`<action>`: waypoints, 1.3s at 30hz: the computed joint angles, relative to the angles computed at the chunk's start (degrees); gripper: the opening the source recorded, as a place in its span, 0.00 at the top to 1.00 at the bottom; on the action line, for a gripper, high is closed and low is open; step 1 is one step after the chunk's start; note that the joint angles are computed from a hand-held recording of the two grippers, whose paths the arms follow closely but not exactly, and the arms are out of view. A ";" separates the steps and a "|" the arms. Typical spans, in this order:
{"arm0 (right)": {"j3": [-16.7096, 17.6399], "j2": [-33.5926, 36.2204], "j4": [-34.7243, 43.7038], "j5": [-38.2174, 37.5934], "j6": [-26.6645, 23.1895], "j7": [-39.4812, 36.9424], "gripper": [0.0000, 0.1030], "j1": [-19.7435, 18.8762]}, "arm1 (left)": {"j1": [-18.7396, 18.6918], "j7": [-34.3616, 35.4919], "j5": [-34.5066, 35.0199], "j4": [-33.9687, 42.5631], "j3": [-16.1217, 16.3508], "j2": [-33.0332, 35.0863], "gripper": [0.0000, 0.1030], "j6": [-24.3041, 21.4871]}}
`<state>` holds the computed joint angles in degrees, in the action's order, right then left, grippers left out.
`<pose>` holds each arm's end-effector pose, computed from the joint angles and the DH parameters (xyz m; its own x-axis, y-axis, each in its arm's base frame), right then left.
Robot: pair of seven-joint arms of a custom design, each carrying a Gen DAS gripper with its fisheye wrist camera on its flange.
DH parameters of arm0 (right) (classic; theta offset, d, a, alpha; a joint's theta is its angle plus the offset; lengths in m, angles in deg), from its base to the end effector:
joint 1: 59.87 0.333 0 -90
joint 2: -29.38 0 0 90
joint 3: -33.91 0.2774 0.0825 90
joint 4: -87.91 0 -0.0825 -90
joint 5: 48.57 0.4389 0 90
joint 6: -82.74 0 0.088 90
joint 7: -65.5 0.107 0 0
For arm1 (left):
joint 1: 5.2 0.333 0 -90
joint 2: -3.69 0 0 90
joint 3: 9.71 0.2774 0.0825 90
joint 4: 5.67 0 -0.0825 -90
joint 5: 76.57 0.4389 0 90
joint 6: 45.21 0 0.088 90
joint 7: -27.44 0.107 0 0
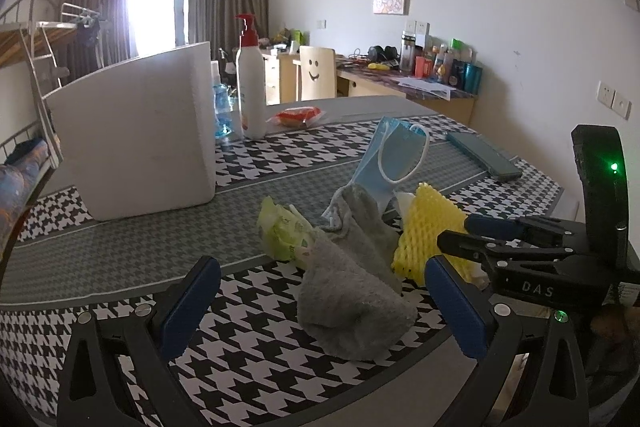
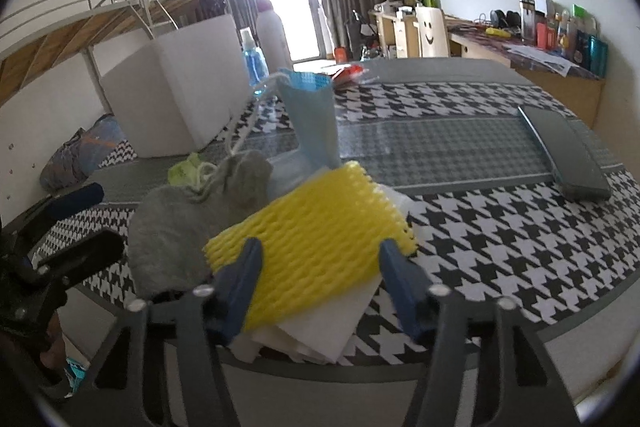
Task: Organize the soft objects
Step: 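Close the right gripper on the yellow foam net while the left gripper grasps the grey sock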
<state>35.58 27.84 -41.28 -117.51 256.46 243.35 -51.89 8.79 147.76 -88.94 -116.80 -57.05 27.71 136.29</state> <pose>0.5613 0.1672 0.3604 -0.1215 -0.9747 -0.1874 -0.6271 0.2217 -0.7467 0.6116 -0.3276 0.3678 -0.6564 -0.7531 0.0452 -0.4536 0.3461 -0.8212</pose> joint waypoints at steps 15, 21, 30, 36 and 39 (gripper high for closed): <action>0.13 -0.63 -0.28 0.47 0.15 -1.99 0.92 -0.08 | 1.18 1.32 0.00 0.36 -1.74 1.28 0.01 -0.29; 1.09 -1.84 -1.09 -2.70 1.96 -0.75 0.55 -0.94 | 1.07 1.70 -0.90 0.93 -1.51 1.65 0.01 -2.15; 1.06 -2.34 -0.95 -8.72 2.08 5.44 0.44 -1.30 | -7.17 2.20 -3.67 3.99 6.51 1.13 0.19 -6.79; 1.11 -2.29 -1.18 -7.82 1.90 4.92 0.44 -1.29 | -11.71 3.12 -6.25 5.14 11.27 0.47 0.47 -10.25; 1.12 -2.19 -1.18 -7.70 2.05 4.74 0.44 -1.29 | -14.11 3.71 -7.41 5.46 13.70 0.07 0.64 -11.28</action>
<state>36.70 25.66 -42.46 -125.21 258.50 248.09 -53.18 -5.32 151.47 -96.34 -111.34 -43.35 27.78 125.01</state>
